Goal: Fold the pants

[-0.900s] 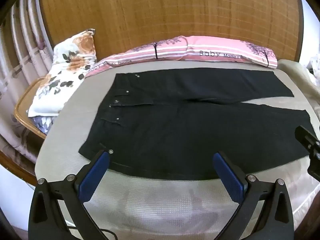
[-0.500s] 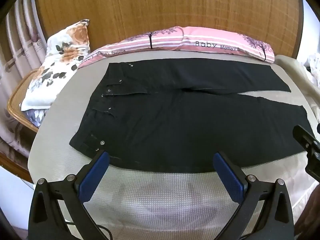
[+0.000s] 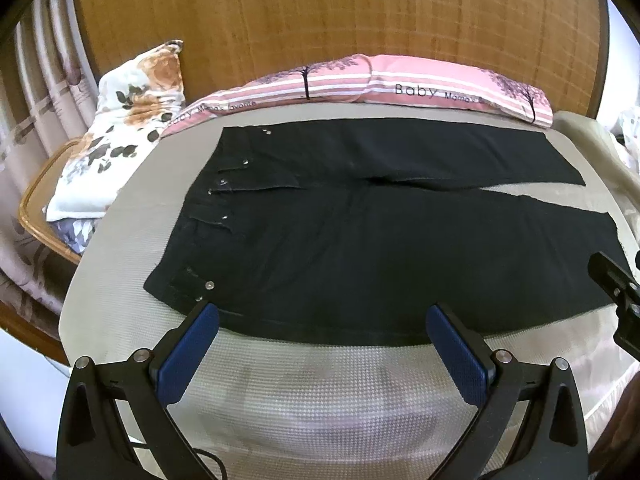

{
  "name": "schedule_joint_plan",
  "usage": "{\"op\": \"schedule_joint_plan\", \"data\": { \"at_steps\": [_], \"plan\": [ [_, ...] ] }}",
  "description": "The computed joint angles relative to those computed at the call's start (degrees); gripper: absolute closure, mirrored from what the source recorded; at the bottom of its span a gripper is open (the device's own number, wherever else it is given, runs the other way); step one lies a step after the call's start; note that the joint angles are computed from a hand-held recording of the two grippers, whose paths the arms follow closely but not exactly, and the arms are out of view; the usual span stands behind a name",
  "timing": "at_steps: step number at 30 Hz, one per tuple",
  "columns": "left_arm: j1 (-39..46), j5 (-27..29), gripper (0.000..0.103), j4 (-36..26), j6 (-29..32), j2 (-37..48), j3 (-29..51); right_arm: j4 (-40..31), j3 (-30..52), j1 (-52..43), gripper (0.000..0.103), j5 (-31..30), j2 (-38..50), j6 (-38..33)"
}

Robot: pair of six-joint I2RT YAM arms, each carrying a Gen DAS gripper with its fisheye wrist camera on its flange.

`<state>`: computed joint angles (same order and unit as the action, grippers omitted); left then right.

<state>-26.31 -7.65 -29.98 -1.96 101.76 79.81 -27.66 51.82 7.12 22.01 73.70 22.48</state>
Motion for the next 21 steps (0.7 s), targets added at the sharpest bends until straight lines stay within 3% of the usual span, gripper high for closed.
{"op": "schedule_joint_plan", "data": {
  "at_steps": [21],
  "plan": [
    [0.02, -0.63, 0.000, -1.49, -0.08, -0.43, 1.20, -0.54, -1.00, -0.37, 0.000, 0.90, -2.71, 0.13]
  ]
}}
